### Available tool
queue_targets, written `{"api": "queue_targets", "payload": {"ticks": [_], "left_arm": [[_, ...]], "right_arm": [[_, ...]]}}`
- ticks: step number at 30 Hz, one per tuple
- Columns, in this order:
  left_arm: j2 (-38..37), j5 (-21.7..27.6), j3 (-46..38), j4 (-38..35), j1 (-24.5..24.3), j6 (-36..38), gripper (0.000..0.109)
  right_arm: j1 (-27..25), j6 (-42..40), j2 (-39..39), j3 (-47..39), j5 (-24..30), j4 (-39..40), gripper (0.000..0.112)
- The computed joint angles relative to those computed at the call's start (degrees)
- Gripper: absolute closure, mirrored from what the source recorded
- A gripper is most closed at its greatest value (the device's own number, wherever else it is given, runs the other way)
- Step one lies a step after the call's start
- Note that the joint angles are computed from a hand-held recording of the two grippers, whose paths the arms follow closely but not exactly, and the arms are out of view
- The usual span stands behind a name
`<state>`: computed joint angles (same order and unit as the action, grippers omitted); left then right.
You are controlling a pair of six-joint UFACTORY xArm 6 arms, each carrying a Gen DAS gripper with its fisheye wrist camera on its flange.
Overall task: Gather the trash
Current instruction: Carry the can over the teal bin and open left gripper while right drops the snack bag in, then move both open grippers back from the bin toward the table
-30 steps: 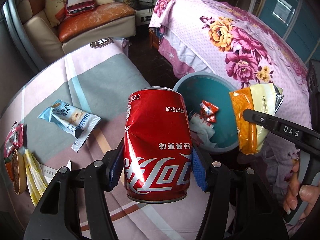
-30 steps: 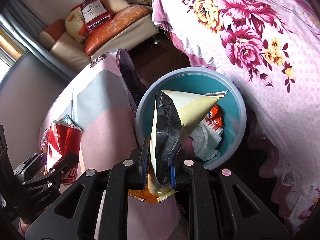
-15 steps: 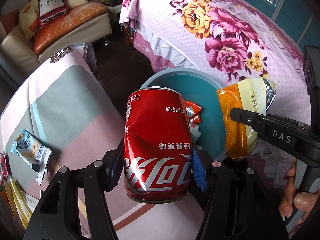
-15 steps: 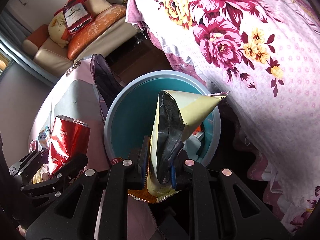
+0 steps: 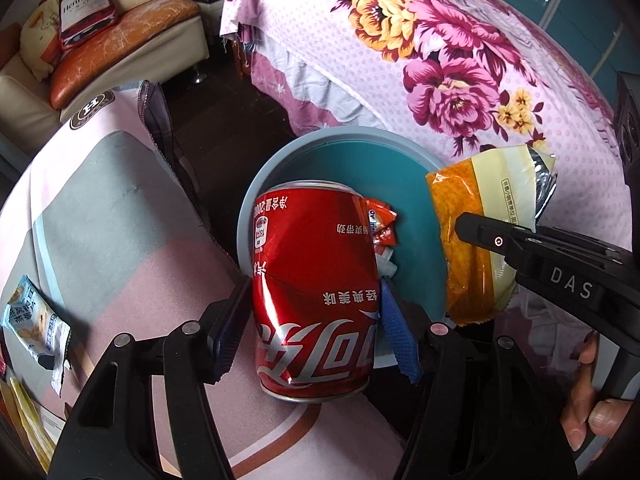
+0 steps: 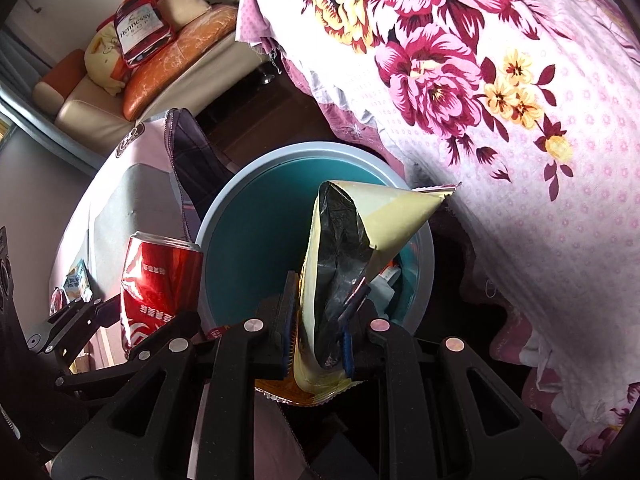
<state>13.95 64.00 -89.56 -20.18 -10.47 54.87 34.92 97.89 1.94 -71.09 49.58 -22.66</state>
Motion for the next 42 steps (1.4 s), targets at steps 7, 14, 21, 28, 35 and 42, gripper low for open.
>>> {"api": "queue_targets", "payload": {"ticks": [7, 14, 21, 28, 35, 42], "left_arm": [[0.6, -0.7, -0.6, 0.4, 1.4, -1.2, 0.025], [1.4, 1.6, -2.1, -0.3, 3.8, -2.4, 0.019], [0.9, 3.3, -2.4, -1.1, 6.3, -1.3, 0.018], [1.0, 5.0, -4.0, -2.6, 10.4, 0.1, 0.015], [2.8, 7.5, -7.7, -3.7, 14.5, 0.1, 0.015], [6.0, 11.4, -13.7, -6.2, 19.1, -0.1, 0.015]], "right_arm": [[0.0, -0.8, 1.3, -1.0, -0.2, 1.0, 0.093], [0.1, -2.0, 2.8, -2.8, 1.0, 2.7, 0.066], [1.0, -2.4, 4.8, -6.3, 3.7, 3.7, 0.037], [2.7, -2.2, 7.3, -10.2, 5.6, 5.6, 0.034], [4.9, -3.5, 11.6, -18.4, 9.6, 5.3, 0.034], [6.8, -8.3, 20.1, -32.8, 15.5, 6.0, 0.032]]}}
